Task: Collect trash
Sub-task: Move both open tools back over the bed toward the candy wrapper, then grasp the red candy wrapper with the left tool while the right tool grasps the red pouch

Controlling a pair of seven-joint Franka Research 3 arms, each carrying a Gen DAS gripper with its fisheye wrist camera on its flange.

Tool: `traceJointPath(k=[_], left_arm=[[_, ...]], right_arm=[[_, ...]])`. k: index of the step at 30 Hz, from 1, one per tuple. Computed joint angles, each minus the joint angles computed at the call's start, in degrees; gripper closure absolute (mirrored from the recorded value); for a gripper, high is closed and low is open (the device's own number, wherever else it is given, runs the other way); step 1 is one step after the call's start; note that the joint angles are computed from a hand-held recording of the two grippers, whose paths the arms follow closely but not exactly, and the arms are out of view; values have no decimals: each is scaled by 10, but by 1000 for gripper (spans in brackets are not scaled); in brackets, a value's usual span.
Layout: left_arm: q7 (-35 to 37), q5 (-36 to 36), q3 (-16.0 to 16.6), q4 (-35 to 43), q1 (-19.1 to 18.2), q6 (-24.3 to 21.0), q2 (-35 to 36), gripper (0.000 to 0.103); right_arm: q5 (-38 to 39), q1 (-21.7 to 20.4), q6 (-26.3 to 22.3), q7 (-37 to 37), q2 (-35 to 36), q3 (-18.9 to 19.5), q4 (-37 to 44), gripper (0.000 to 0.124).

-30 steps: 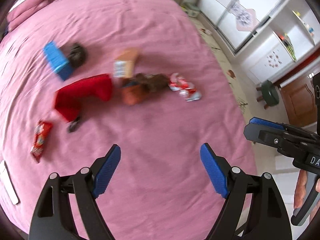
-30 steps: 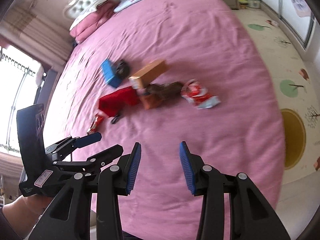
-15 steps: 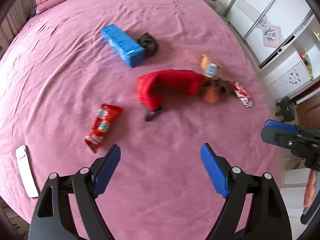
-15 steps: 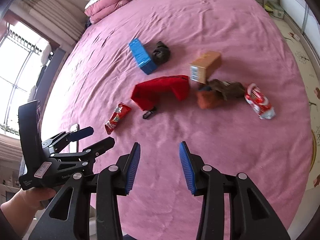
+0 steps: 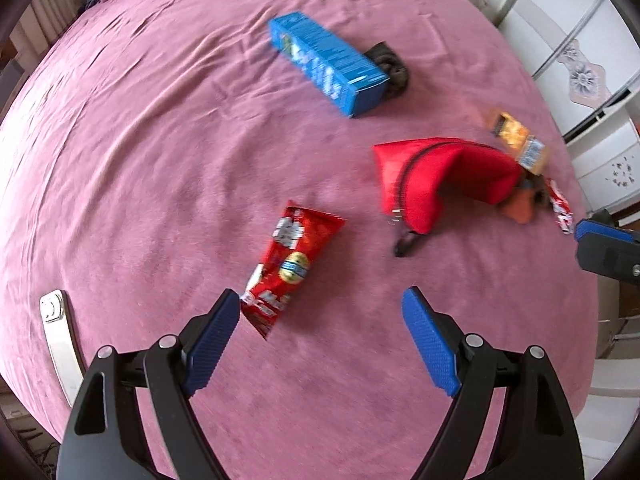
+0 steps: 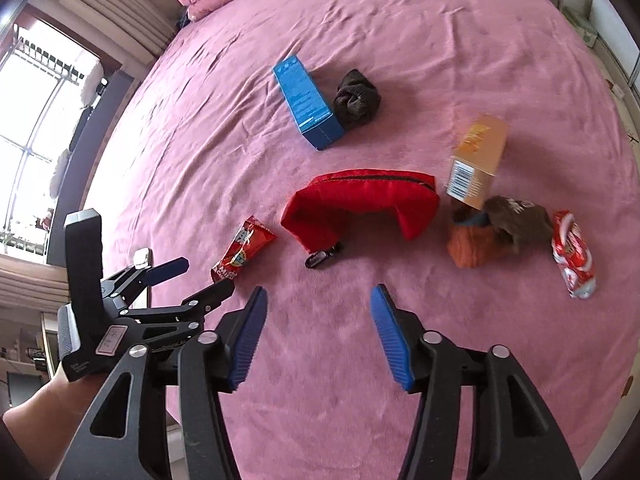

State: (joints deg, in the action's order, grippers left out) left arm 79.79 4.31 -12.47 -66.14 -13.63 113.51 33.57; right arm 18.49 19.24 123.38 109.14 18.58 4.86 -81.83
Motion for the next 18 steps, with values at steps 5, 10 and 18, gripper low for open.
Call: traceJointPath(k=[5, 10, 18], left_arm=[[-1, 6, 8, 44, 1, -24, 45, 20], [2, 8, 12, 94, 0, -49, 88, 20], [-6, -4, 14, 158, 2, -82, 144, 23]], right_arm=[[20, -3, -17, 12, 48, 3, 51, 60], [28, -2, -42, 26, 103, 7, 118, 60], [26, 8, -81, 69, 192, 8, 233, 59]])
